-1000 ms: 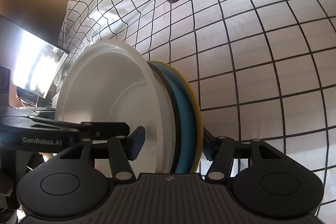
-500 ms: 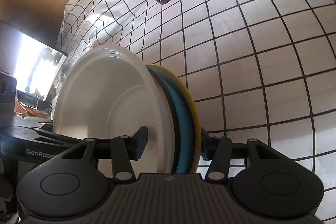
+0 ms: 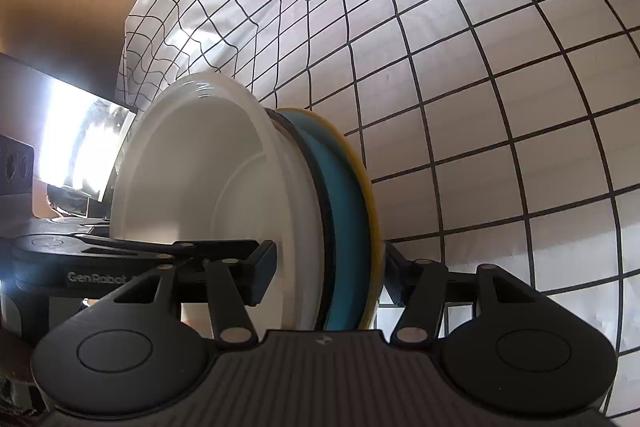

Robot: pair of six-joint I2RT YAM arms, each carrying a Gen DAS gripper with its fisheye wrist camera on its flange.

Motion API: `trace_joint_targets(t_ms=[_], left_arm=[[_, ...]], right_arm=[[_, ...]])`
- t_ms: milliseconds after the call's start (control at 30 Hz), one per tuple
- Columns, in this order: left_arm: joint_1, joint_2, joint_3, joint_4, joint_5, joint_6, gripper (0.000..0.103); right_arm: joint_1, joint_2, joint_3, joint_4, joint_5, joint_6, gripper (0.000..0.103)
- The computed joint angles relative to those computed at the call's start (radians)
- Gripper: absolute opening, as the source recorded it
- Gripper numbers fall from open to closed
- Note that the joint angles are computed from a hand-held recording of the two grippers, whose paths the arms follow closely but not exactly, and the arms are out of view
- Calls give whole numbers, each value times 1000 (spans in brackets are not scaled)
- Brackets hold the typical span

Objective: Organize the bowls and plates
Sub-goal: 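Lower the stack with both grippers against the steel bowl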

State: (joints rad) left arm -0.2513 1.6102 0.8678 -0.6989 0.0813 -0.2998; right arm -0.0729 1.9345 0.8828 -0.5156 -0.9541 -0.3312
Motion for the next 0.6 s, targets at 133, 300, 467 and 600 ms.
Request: trace_joint_targets(t_ms=[133,300,467,600], left_arm=[[-4,-7,0,0,-18,1,54],[-20,-14,-3,-5,-44,-9,52],[-28,-24,-7,-10,-50,-9,52],[-37,-42,-2,-25,-60,-11,52]], right_arm=[[2,-1,-1,3,5,11,57],[12,-14,-5,7,22,27,57],[12,-15,-10,6,16,26,57],[7,-28,-6,-11,10,14,57]])
